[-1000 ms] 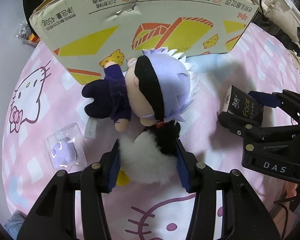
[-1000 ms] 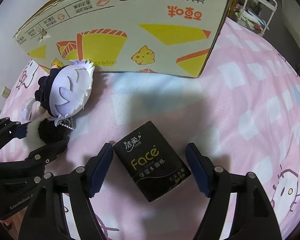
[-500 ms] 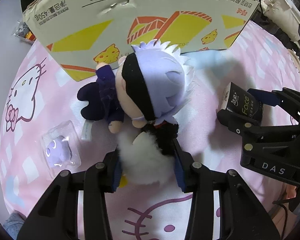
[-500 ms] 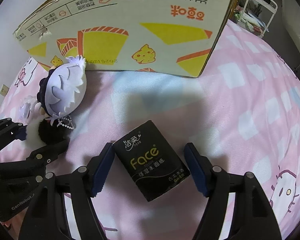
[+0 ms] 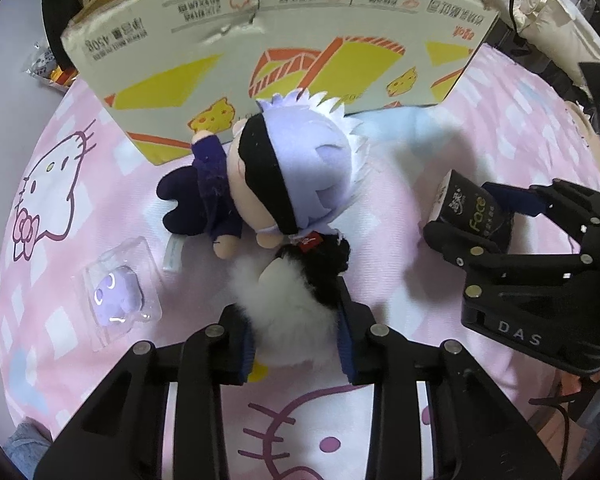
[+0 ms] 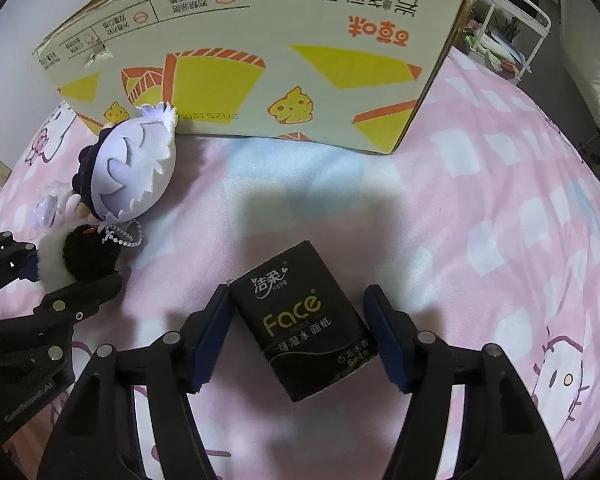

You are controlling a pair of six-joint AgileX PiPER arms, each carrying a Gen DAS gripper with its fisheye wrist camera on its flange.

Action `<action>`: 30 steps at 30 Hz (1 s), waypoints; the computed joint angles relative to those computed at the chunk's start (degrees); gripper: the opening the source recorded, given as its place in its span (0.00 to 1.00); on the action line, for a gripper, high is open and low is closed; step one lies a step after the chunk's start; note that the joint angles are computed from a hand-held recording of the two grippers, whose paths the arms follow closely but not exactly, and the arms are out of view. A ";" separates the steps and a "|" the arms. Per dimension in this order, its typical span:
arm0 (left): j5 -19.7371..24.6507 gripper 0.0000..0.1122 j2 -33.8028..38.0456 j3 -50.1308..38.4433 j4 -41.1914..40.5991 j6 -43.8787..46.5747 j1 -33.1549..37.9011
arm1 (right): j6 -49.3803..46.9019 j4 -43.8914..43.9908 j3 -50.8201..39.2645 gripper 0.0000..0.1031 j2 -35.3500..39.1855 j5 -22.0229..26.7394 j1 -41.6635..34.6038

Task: Organize soft objects
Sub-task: 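Lift doll with left tool while right tool lifts Face box over the cardboard box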

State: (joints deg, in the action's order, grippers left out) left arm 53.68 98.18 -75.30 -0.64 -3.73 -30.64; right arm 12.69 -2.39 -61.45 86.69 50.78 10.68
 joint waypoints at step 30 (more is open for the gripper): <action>-27.91 0.29 -27.02 10.85 35.18 -28.52 -4.73 | 4.98 -3.65 0.82 0.67 -24.70 -21.36 1.61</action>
